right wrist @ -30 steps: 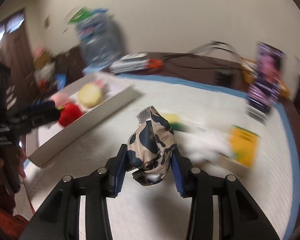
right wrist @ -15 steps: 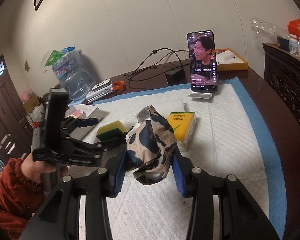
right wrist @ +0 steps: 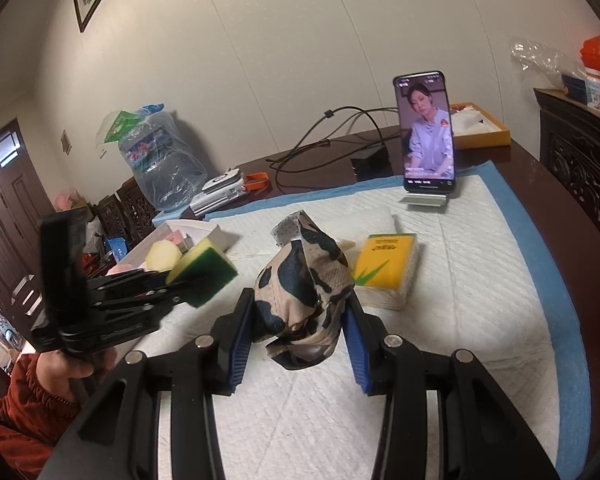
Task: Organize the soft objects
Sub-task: 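Carry the scrub sponge and camouflage sock over the white tray and lower them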
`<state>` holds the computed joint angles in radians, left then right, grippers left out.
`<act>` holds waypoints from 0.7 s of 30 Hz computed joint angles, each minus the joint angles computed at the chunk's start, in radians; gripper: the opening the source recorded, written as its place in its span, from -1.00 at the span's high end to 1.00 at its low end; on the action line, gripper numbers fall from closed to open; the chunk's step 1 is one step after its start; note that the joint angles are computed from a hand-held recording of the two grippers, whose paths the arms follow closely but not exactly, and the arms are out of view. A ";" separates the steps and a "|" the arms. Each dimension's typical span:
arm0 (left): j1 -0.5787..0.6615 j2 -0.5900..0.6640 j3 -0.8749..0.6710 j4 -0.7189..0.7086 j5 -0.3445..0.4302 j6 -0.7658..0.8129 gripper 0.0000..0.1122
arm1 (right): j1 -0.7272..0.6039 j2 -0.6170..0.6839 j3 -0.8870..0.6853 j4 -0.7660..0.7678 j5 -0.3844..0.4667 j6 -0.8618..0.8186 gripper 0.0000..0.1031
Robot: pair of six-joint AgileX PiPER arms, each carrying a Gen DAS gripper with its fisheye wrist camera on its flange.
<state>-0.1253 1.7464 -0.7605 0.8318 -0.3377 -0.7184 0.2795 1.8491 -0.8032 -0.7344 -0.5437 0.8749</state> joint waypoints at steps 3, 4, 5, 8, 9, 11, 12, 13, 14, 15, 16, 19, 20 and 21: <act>0.037 -0.087 0.081 -0.036 -0.045 0.033 0.47 | 0.028 0.002 -0.018 -0.015 0.008 0.017 0.18; 0.047 -0.109 0.099 -0.060 -0.048 0.054 0.47 | 0.043 0.003 -0.025 -0.017 0.015 0.016 0.18; 0.055 -0.128 0.114 -0.092 -0.048 0.085 0.47 | 0.057 0.003 -0.031 -0.016 0.022 0.013 0.18; 0.105 -0.160 0.145 -0.076 -0.071 0.062 0.47 | 0.098 0.007 -0.046 -0.014 0.039 0.007 0.18; 0.122 -0.163 0.151 -0.064 -0.080 0.047 0.47 | 0.107 0.010 -0.049 -0.013 0.041 0.007 0.18; 0.152 -0.169 0.164 -0.036 -0.097 0.021 0.47 | 0.125 0.014 -0.057 -0.012 0.051 0.008 0.18; 0.165 -0.173 0.170 -0.026 -0.104 0.014 0.46 | 0.130 0.015 -0.058 -0.011 0.053 0.008 0.18; 0.176 -0.177 0.176 -0.023 -0.113 0.014 0.46 | 0.136 0.016 -0.061 -0.011 0.056 0.008 0.18; 0.185 -0.181 0.182 -0.019 -0.119 0.012 0.46 | 0.142 0.016 -0.063 -0.009 0.061 0.006 0.18; 0.193 -0.185 0.188 -0.015 -0.125 0.010 0.46 | 0.144 0.016 -0.065 -0.009 0.064 0.005 0.18; 0.201 -0.187 0.193 -0.011 -0.132 0.008 0.46 | 0.147 0.016 -0.069 -0.010 0.068 0.006 0.18; 0.225 -0.198 0.208 0.004 -0.149 -0.003 0.46 | 0.160 0.017 -0.080 -0.010 0.083 0.010 0.18; 0.234 -0.199 0.211 0.011 -0.155 -0.007 0.46 | 0.163 0.019 -0.085 -0.015 0.088 0.015 0.18; 0.239 -0.203 0.215 0.012 -0.158 -0.008 0.46 | 0.167 0.020 -0.090 -0.017 0.092 0.016 0.18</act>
